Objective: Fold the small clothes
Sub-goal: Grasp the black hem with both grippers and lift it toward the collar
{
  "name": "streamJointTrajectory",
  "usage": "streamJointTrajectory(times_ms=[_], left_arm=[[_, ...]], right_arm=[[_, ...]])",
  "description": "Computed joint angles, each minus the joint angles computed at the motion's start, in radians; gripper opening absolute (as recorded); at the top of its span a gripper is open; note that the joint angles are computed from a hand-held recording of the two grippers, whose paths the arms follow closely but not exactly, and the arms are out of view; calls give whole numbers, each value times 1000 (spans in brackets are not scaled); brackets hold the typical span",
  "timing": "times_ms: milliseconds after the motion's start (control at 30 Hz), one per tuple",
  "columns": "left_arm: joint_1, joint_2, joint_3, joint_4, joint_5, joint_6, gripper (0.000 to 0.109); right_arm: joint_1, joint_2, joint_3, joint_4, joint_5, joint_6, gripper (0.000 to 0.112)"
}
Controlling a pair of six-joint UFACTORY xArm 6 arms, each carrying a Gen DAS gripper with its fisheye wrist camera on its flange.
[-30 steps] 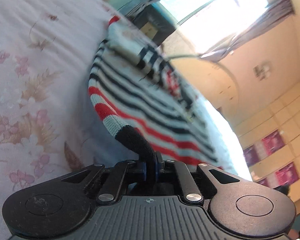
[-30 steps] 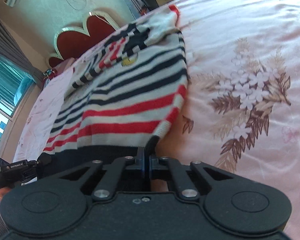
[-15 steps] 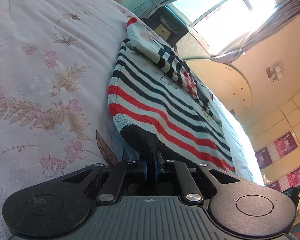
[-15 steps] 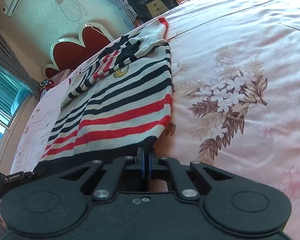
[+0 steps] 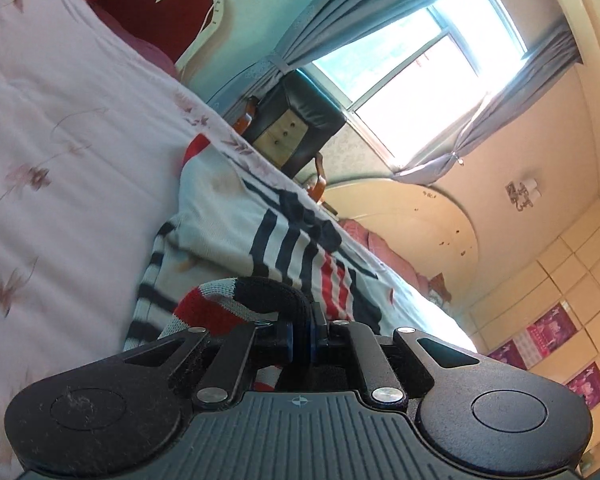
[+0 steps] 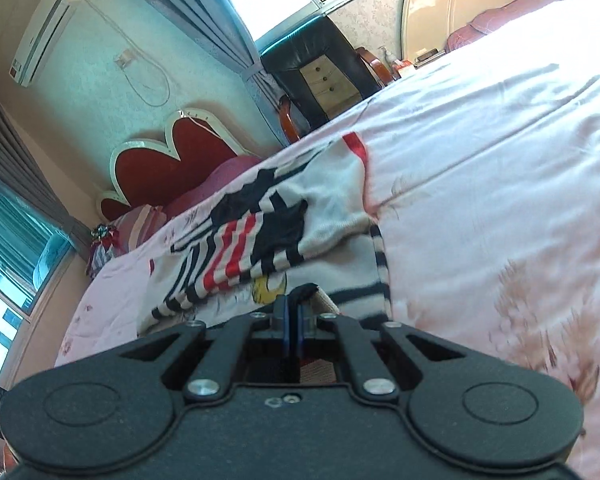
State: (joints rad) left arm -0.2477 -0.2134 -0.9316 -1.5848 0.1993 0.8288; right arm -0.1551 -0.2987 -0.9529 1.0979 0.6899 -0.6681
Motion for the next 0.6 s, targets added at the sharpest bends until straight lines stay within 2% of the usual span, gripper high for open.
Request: streamJointTrajectory(times_ms=[200,267,367,500,600], left_arm=[[72,301,-310,392,91,-300,7],[103,408,-426,543,149,-423,7],[142,560,-607,699,243,-563,7],[160,701,-775,693,278,-585,7],[158,793,-883,668,280,-576,10]], right_arm=[[40,291,-280,-10,-38,82,5],[48,400,-383,-18,-38,128,5],[63,547,-529,-59,-36,200,5],[84,721,-712,-118,-36,300,5],[93,819,-819,-82,-46,322,5]])
